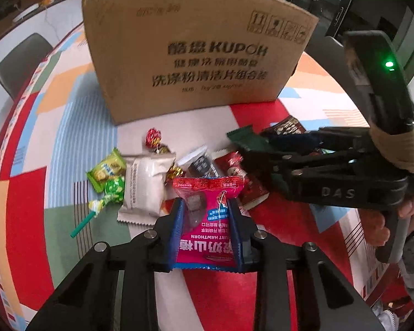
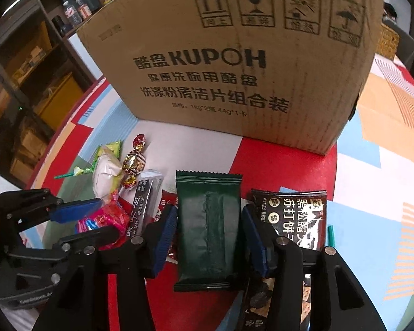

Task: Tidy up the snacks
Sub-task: 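Grasp the red hawthorn packet with the left gripper while the right grasps the green packet, then lift both packets over the box and open both grippers to drop them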

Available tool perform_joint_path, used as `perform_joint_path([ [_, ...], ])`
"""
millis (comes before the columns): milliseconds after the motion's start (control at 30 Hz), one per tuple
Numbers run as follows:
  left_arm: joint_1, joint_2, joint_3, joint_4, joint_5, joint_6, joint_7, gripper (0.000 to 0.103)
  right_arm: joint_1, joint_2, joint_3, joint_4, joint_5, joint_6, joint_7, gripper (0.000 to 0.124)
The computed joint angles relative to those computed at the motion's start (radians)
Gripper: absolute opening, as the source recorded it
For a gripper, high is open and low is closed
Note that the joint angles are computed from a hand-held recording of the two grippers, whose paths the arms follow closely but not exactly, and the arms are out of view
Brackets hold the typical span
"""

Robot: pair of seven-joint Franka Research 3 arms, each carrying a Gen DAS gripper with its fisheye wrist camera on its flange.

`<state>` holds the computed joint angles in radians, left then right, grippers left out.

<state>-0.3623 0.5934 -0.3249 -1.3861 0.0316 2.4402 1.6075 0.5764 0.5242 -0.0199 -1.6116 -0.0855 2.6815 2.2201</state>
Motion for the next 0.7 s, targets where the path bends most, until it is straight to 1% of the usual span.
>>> perform_joint_path([
  [100, -0.004, 0.009, -0.003, 0.025, -0.005, 0.002, -0.004, 0.031, -0.034, 0.001, 0.033, -0.01, 0.057, 0.025, -0.031, 0.052],
  [233, -0.009, 0.015, 0.002, 0.044, 0.0, 0.008, -0.013, 0.031, -0.029, 0.008, 0.029, -0.006, 0.074, 0.033, -0.041, 0.052],
  [267, -0.011, 0.016, 0.005, 0.046, 0.003, 0.007, -0.017, 0.031, -0.025, 0.008, 0.025, -0.007, 0.076, 0.036, -0.038, 0.049],
  [367, -0.011, 0.018, 0.003, 0.051, 0.003, 0.008, -0.019, 0.031, -0.027, -0.008, 0.024, -0.033, 0.09, 0.053, -0.033, 0.046],
  [467, -0.011, 0.02, 0.002, 0.05, 0.001, 0.011, -0.023, 0.031, -0.014, -0.017, 0.01, -0.045, 0.083, 0.058, -0.01, 0.045],
  [633, -0.008, 0.013, 0.002, 0.041, 0.0, 0.025, -0.032, 0.031, 0.021, -0.037, -0.026, -0.062, 0.028, 0.051, 0.063, 0.045],
  [700, -0.001, 0.007, -0.003, 0.034, -0.007, 0.032, -0.027, 0.031, 0.026, -0.059, -0.032, -0.087, 0.008, 0.061, 0.089, 0.045],
])
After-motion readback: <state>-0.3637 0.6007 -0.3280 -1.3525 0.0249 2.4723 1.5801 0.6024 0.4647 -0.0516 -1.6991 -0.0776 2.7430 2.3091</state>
